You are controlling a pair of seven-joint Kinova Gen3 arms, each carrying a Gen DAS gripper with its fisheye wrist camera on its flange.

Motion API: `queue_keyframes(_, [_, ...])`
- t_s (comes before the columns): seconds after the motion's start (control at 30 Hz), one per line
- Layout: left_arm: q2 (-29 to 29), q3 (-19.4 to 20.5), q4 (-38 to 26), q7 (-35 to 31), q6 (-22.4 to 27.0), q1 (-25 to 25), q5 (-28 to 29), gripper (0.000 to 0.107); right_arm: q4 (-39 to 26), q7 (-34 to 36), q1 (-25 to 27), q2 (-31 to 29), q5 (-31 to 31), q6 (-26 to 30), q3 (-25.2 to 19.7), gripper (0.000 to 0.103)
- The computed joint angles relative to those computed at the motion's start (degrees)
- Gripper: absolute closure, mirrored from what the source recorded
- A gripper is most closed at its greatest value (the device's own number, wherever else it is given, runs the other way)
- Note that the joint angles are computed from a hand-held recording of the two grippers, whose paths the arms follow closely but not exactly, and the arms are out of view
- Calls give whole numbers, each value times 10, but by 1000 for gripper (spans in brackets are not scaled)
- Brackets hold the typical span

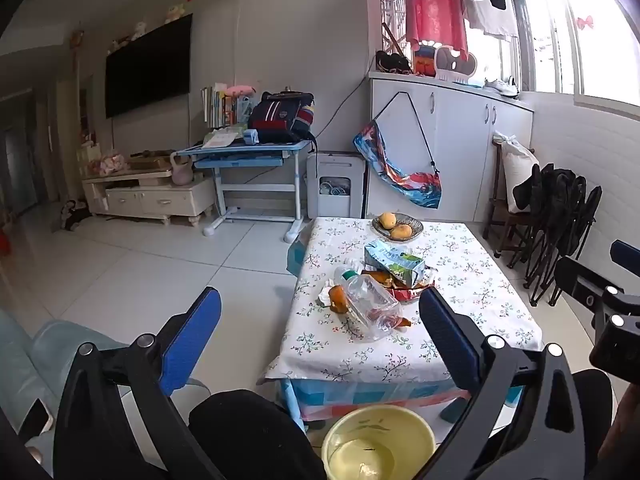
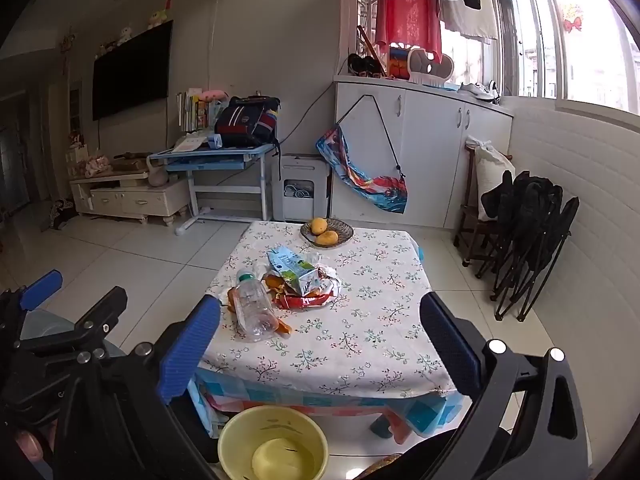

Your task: Collect trash

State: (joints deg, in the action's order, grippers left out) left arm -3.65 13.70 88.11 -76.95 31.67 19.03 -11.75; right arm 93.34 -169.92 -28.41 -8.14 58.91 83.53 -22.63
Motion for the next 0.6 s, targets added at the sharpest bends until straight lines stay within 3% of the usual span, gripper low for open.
queue_keyframes(0.6, [5, 0, -12, 8, 11, 2, -12, 12, 3, -10, 6, -3, -9, -15, 2, 7])
